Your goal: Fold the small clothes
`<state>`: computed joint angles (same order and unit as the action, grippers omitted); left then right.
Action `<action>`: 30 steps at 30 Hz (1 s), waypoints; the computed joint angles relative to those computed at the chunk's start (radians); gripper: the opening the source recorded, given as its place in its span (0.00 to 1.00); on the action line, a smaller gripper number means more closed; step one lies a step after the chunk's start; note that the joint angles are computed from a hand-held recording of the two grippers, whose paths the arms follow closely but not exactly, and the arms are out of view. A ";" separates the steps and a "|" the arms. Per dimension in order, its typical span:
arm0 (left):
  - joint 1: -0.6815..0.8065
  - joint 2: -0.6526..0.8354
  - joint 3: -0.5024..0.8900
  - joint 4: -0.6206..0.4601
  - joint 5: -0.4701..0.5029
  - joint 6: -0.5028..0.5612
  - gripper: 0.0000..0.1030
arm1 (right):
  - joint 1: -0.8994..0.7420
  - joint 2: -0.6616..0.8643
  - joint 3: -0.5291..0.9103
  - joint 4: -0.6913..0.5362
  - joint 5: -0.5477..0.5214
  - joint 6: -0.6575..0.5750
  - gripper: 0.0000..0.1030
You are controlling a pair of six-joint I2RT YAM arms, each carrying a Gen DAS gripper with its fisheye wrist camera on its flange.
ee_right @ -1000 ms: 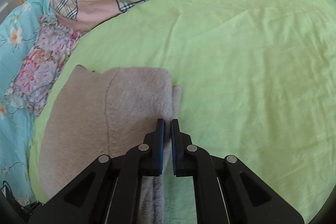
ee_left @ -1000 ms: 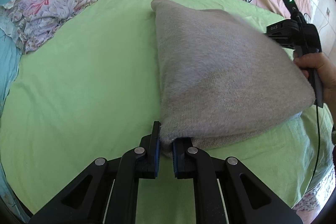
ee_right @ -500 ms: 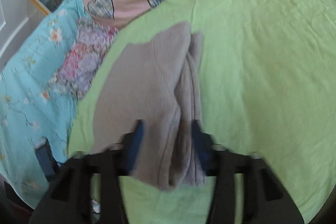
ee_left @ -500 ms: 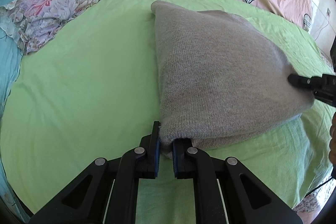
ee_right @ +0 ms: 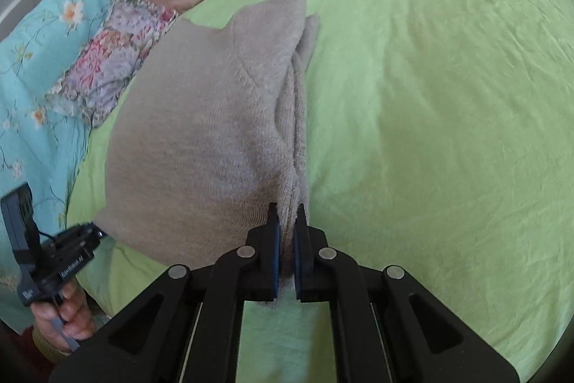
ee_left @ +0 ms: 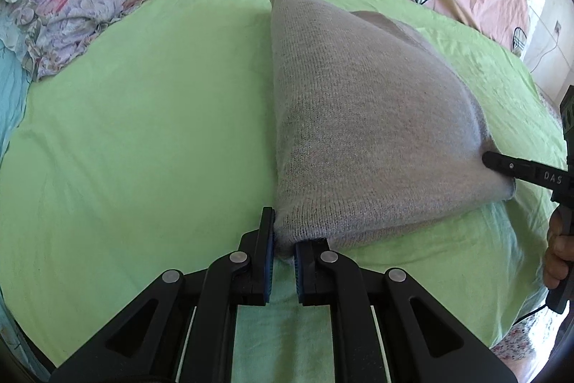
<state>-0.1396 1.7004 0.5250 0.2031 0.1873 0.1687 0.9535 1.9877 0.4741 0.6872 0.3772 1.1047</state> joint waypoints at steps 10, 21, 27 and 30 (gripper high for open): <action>0.043 -0.028 0.019 -0.087 0.087 0.054 0.08 | 0.012 -0.015 0.002 -0.041 0.015 0.009 0.07; 0.152 -0.080 0.225 -0.312 0.281 0.150 0.13 | -0.027 -0.269 -0.116 -0.079 0.085 0.041 0.14; 0.056 0.087 0.443 -0.310 0.285 0.037 0.12 | -0.170 -0.226 0.062 -0.119 -0.047 -0.129 0.14; 0.028 0.200 0.592 -0.357 0.314 0.000 0.12 | -0.228 -0.162 0.156 -0.119 -0.134 -0.171 0.14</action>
<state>-0.1116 1.9003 1.1170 -0.1541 0.5014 0.1683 0.7252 1.8260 0.6300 0.5685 0.2429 0.9333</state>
